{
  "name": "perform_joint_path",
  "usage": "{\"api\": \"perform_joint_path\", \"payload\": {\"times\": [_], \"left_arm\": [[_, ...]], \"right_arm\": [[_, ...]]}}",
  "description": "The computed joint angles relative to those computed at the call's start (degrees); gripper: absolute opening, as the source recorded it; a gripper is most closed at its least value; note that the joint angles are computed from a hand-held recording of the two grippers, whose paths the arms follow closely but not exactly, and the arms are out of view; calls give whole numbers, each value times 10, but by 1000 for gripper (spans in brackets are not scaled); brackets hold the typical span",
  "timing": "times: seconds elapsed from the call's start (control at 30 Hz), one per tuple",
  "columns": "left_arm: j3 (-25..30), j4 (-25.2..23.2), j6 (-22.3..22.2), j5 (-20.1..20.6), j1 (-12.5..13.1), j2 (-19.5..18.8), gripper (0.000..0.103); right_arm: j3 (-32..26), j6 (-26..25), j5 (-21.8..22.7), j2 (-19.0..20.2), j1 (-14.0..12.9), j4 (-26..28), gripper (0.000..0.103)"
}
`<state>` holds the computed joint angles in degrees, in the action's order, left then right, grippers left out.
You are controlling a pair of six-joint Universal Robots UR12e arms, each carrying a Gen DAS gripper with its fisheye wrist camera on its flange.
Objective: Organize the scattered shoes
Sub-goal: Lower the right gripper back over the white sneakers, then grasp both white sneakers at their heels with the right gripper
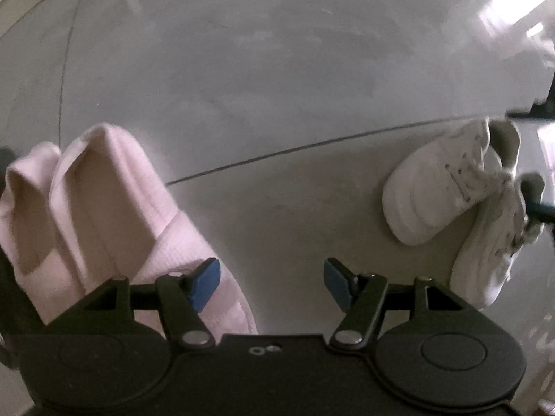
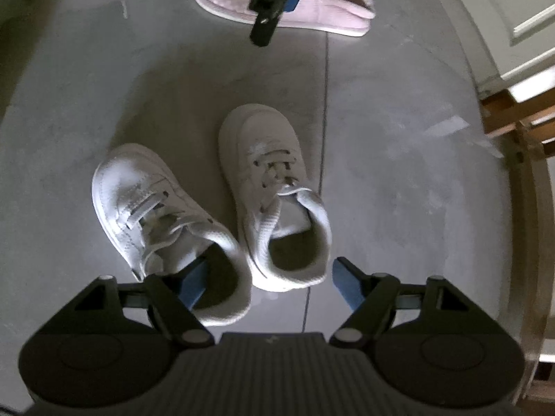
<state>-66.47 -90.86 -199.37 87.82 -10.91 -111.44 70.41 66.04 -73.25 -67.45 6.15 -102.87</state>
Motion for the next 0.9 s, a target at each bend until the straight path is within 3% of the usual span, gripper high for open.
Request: {"api": "perform_joint_path", "payload": {"times": [0.37, 0.5, 0.6, 0.7, 0.77, 0.9], "left_arm": [[-1, -2, -9, 2, 2, -5, 66], [3, -7, -16, -2, 1, -6, 66], [4, -3, -11, -4, 1, -8, 66], [4, -2, -9, -6, 0, -6, 66], [3, -1, -6, -10, 0, -5, 66], [1, -1, 0, -15, 1, -4, 66]], "right_arm": [[-28, -26, 7, 7, -3, 48, 71], [-15, -49, 3, 2, -4, 36, 72], [-21, -49, -12, 5, 3, 55, 56], [-25, -40, -39, 11, 11, 72, 51], [-45, -4, -46, 24, 14, 97, 47], [-103, 134, -49, 57, 16, 176, 38]]}}
